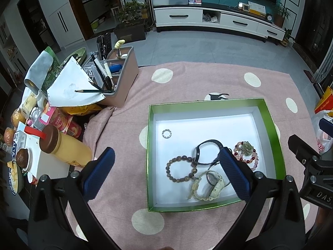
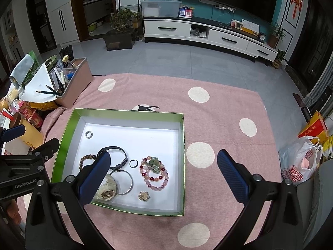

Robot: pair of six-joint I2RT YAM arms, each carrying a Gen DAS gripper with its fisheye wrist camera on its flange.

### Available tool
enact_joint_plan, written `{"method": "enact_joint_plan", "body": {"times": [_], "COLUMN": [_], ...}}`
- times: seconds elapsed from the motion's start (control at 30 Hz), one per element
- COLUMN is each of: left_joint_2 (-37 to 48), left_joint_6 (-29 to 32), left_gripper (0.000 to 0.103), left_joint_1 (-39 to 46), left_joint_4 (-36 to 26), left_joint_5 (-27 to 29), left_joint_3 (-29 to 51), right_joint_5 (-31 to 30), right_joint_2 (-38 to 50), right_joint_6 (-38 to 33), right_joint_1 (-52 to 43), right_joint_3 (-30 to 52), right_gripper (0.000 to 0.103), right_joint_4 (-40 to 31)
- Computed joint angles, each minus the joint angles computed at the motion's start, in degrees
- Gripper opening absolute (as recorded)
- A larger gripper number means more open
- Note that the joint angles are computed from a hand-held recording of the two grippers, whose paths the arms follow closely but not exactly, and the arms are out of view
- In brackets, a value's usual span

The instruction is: Organize jewelry

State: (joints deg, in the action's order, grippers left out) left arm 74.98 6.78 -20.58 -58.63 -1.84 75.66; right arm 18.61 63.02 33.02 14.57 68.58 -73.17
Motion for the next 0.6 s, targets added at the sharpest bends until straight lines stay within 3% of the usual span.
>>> {"method": "enact_joint_plan", "body": {"times": [0.6], "left_joint_2": [0.4], "left_joint_6": [-0.1], "left_gripper": [0.101], "left_joint_1": [0.1], "left_joint_4": [-0.4], "left_joint_5": [-0.8], "left_joint_3": [0.5], "right_joint_5": [0.2], "right_joint_2": [0.5], "right_joint_6": [0.7], "right_joint_1": [0.7], "right_joint_3": [0.2], "right_gripper": [0.102], "right_joint_4": [0.0]}}
